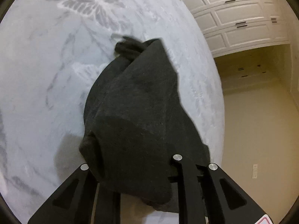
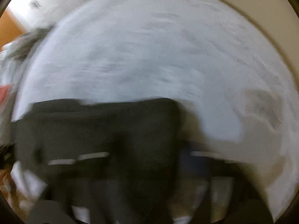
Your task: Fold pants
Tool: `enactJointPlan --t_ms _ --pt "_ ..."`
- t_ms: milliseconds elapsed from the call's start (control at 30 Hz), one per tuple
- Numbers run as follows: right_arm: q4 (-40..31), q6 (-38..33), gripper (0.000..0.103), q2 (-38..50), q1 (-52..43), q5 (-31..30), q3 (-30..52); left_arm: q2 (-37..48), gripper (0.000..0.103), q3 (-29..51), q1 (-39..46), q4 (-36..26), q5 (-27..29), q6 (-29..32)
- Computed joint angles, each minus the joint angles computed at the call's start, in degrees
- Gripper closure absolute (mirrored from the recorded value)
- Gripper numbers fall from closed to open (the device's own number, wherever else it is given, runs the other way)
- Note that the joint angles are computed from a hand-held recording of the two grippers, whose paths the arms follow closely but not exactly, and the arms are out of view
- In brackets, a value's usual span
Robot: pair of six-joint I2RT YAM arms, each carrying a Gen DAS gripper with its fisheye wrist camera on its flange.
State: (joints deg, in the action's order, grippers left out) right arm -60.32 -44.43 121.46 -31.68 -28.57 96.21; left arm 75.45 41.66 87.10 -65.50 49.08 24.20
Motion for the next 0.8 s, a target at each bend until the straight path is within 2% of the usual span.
enactJointPlan --t_ms 67,133,167,200,233,267,300,333,400,467,500,533,567,600,667,700,733,767,800 --pt "-0.63 -1.48 0.088 -3.56 -0.83 -4.31 -0.35 -4.82 0.091 1.01 0.08 -3.46 3.0 2.35" --pt "-2.81 -5.97 0.087 -6.82 -1.73 -8.26 -0.19 -8.36 0.091 1.12 0.45 -5.4 4.02 3.94" --pt "-2.02 -7.24 0.087 -7.48 -1.88 -8.76 -0.62 -10.53 0.091 0.21 -1.38 -2.54 2.27 1.01" --pt "2.1 -6.74 0.082 -7.59 -1.27 -6.28 -2.52 -11.18 0.091 -0.62 -3.12 0.09 -0.06 -1.87" --pt "5.4 -5.96 0.074 -6.67 -0.17 -2.08 -4.05 -10.91 0.091 -1.69 -5.12 2.97 -2.84 -4.84" --pt "7.89 -4.83 0.067 -3.35 1.46 5.07 -4.32 -10.59 0.091 -2.73 -7.0 5.67 -5.35 -7.81" --pt "8.99 -4.11 0.056 -1.86 1.9 7.8 -4.69 -9.92 0.09 -3.89 -8.03 8.11 -7.53 -10.19" --pt "9.77 -3.69 0.038 -1.46 0.89 5.65 -4.59 -9.35 0.09 -4.1 -7.74 8.25 -7.38 -10.09" --pt "7.37 -2.71 0.02 -0.43 -0.17 4.91 -0.37 -8.63 0.085 -3.56 -7.23 7.93 -7.42 -9.74" --pt "4.39 -2.93 0.02 1.45 -1.65 -0.08 2.93 -9.24 0.083 -4.22 -6.35 7.72 -7.76 -9.29" --pt "2.38 -3.41 0.044 2.92 -1.77 -0.69 4.59 -9.28 0.083 -4.64 -6.68 8.28 -7.8 -10.2" --pt "0.4 -3.47 0.078 4.76 -1.32 -0.7 6.34 -8.83 0.083 -4.66 -5.2 7.1 -7.55 -8.0" --pt "-1.99 -3.16 0.079 6.94 -0.83 -0.13 8.4 -9.14 0.084 -4.69 -5.42 7.2 -7.43 -8.04" --pt "-0.4 -2.23 0.088 6.23 -0.69 -0.3 7.59 -10.51 0.088 -4.6 -5.12 6.73 -6.61 -7.82" --pt "2.83 -3.23 0.089 0.74 -0.63 -2.5 3.01 -12.09 0.089 -3.52 -2.58 2.86 -4.19 -3.95" --pt "7.15 -5.09 0.087 -3.59 -0.56 -3.9 -1.45 -12.97 0.089 -3.78 -1.91 2.03 -4.03 -2.43" --pt "12.84 -4.94 0.078 -7.16 0.48 -2.31 -6.8 -12.64 0.089 -3.77 -2.99 3.16 -4.97 -3.85" --pt "20.07 -3.95 0.07 -8.84 1.67 2.21 -11.57 -11.81 0.088 -4.14 -3.82 4.22 -6.46 -5.14" --pt "24.31 -2.88 0.054 -10.55 3.01 7.51 -15.49 -9.5 0.084 -4.37 -4.68 5.5 -7.85 -6.58"
